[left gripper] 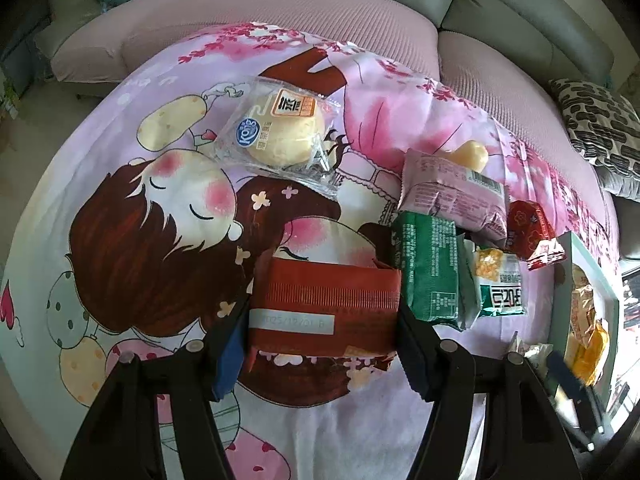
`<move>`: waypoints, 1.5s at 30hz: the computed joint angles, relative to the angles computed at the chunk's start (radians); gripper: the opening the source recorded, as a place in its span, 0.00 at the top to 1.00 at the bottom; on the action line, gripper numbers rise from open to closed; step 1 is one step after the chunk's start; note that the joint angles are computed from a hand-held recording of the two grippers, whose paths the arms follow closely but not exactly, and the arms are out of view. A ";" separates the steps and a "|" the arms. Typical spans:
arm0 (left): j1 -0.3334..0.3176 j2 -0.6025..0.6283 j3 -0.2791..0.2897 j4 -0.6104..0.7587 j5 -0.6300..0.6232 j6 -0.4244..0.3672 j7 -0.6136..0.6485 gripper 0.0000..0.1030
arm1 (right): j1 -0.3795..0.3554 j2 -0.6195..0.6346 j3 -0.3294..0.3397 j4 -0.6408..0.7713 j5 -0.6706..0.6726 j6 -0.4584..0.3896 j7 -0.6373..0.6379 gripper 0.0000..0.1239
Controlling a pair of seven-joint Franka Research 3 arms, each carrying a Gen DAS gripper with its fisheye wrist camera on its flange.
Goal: Organize snacks
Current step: 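Close the right tool on the white pastry bag while the left tool holds the red box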
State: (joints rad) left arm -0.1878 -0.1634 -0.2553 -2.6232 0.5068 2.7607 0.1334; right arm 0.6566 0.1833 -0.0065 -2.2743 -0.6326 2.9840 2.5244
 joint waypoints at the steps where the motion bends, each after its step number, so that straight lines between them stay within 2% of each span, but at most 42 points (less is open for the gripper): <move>1: 0.000 -0.002 -0.001 0.000 0.003 0.001 -0.002 0.34 | -0.021 -0.001 0.027 -0.007 0.056 -0.013 -0.048 0.44; 5: -0.001 -0.002 -0.001 0.002 0.004 0.004 0.000 0.34 | -0.032 0.003 0.054 -0.015 0.141 -0.052 -0.116 0.44; 8: -0.002 -0.001 -0.002 0.003 0.005 0.004 0.000 0.34 | -0.009 0.013 0.035 -0.001 0.111 -0.062 -0.094 0.43; 11: -0.004 0.004 0.000 0.006 0.001 0.007 0.007 0.34 | -0.038 0.023 0.068 -0.012 0.190 0.001 -0.165 0.43; 13: -0.003 0.006 -0.001 0.007 0.002 0.007 0.005 0.34 | -0.087 0.027 0.135 -0.027 0.319 0.053 -0.294 0.43; 15: -0.002 0.004 0.000 0.006 0.003 0.005 0.002 0.34 | -0.064 0.035 0.126 -0.021 0.341 0.068 -0.330 0.43; 18: -0.002 0.001 0.000 0.002 0.003 0.006 0.000 0.34 | 0.040 0.040 0.027 -0.004 0.288 0.046 -0.291 0.44; 20: -0.002 0.001 0.000 0.002 0.003 0.007 0.001 0.34 | 0.070 0.032 -0.006 -0.011 0.266 0.055 -0.271 0.44; 22: -0.001 0.002 0.000 0.003 0.004 0.008 0.002 0.34 | 0.138 0.024 -0.086 -0.009 0.165 0.050 -0.182 0.44; 24: -0.001 0.003 0.000 0.005 0.004 0.007 0.003 0.34 | 0.164 0.026 -0.118 0.006 0.074 0.022 -0.105 0.44; 28: -0.002 0.013 0.001 0.011 0.002 0.008 0.010 0.34 | 0.094 0.053 -0.041 0.030 0.103 -0.009 -0.161 0.44; 32: -0.003 0.025 0.004 0.014 0.001 0.012 0.011 0.34 | 0.111 0.077 -0.052 0.058 0.026 -0.027 -0.138 0.38; 35: -0.004 0.032 0.005 0.014 0.001 0.016 0.010 0.34 | 0.129 0.093 -0.063 0.077 -0.031 -0.072 -0.104 0.37; 37: -0.004 0.034 0.005 0.016 0.003 0.017 0.009 0.34 | 0.120 0.092 -0.059 0.075 -0.057 -0.066 -0.083 0.37; 40: -0.005 0.037 0.006 0.017 0.005 0.019 0.009 0.34 | 0.102 0.088 -0.045 0.071 -0.064 -0.062 -0.071 0.40; 44: -0.006 0.036 0.007 0.017 0.004 0.019 0.011 0.34 | 0.097 0.072 -0.048 0.068 -0.100 -0.071 -0.029 0.61; 45: -0.006 0.036 0.008 0.017 0.004 0.019 0.012 0.34 | 0.087 0.069 -0.041 0.065 -0.099 -0.069 -0.029 0.62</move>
State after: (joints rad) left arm -0.1933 -0.1270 -0.2477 -2.6059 0.5108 2.7793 0.1452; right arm 0.7433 0.2521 -0.0472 -2.2093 -0.7318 2.9153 2.4956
